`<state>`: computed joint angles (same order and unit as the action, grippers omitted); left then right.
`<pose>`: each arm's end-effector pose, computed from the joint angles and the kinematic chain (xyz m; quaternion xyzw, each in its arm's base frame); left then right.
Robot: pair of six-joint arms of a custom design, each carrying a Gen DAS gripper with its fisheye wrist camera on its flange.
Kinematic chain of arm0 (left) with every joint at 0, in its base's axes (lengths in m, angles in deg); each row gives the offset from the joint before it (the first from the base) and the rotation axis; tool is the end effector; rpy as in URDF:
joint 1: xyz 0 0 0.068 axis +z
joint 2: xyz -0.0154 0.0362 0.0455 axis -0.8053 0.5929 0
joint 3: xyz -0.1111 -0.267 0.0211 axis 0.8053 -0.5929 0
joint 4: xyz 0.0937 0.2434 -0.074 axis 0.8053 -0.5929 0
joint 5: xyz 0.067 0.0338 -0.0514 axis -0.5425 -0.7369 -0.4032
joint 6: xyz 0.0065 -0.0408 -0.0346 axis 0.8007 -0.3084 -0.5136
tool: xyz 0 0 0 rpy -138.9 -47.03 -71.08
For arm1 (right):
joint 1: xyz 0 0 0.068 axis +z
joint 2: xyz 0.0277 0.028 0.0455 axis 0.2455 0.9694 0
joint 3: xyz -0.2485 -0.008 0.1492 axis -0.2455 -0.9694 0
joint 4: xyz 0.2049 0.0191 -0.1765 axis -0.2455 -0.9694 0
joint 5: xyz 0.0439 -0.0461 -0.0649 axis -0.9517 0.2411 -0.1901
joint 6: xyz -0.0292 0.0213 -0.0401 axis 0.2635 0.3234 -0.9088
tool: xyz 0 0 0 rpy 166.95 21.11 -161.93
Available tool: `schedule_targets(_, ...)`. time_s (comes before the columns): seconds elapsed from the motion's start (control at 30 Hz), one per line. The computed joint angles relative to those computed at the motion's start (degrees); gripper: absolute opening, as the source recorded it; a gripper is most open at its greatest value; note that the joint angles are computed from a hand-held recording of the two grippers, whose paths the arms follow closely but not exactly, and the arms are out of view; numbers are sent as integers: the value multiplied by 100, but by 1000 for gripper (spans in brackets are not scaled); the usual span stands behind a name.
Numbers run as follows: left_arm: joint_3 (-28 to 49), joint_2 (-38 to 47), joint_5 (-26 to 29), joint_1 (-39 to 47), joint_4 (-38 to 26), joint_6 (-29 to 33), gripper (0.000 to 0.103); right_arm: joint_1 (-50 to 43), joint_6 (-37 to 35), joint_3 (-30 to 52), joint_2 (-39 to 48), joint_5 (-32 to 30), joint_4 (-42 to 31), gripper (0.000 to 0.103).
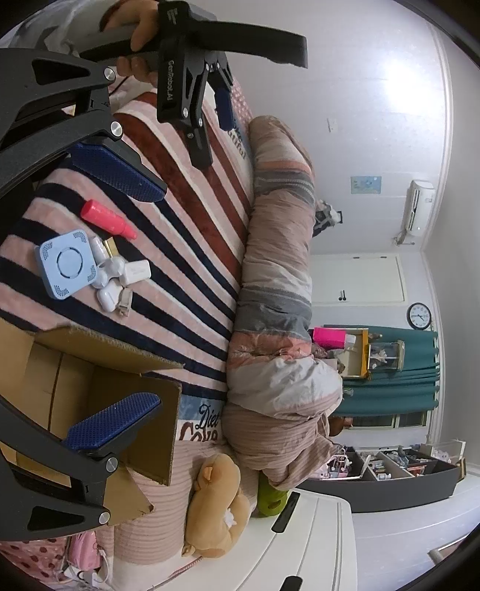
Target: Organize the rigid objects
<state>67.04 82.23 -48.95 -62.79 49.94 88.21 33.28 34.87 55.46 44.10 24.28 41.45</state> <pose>0.3149 -0.0551 0.2003 0.1113 0.8641 -0.0843 0.4835 0.2607 0.0889 0.2037 -0.1144 0.8413 0.0830 0.5218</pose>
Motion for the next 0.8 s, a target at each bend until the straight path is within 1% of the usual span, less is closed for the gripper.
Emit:
schedule_targets(0.03, -1, 17, 90, 72, 12, 30, 102, 55, -8, -15, -11, 20, 27, 97)
schedule_targets(0.1, 25, 108, 301, 266, 29, 114, 102, 298, -2, -28, 16, 196, 88, 77)
schedule_targets(0.13, 46, 171, 384, 356, 37, 172, 102, 457, 1, 10, 85, 314, 90, 73)
schedule_targets(0.2, 102, 338, 523, 549, 80, 308, 102, 782, 30, 112, 329, 491, 143, 59)
schedule_targets(0.23, 130, 446, 612, 657, 117, 391, 102, 941, 70, 161, 483, 540, 170, 58)
schedule_targets(0.37, 294, 941, 1051, 1022, 151, 724, 102, 1339, 373, 520, 1360, 584, 122, 57)
schedule_targets(0.47, 401, 1390, 1325, 1243, 226, 995, 102, 1460, 870, 684, 2133, 554, 255, 59)
schedule_targets(0.6, 617, 1982, 1510, 1422, 239, 1261, 102, 1478, 1461, 887, 2979, 645, 358, 71)
schedule_targets(0.67, 693, 2261, 1489, 1460, 333, 1344, 102, 1509, 1829, 1085, 3370, 857, 175, 74)
schedule_targets(0.8, 867, 2719, 1827, 1592, 374, 1441, 102, 1568, 2793, 1421, 3876, 1324, -336, 84)
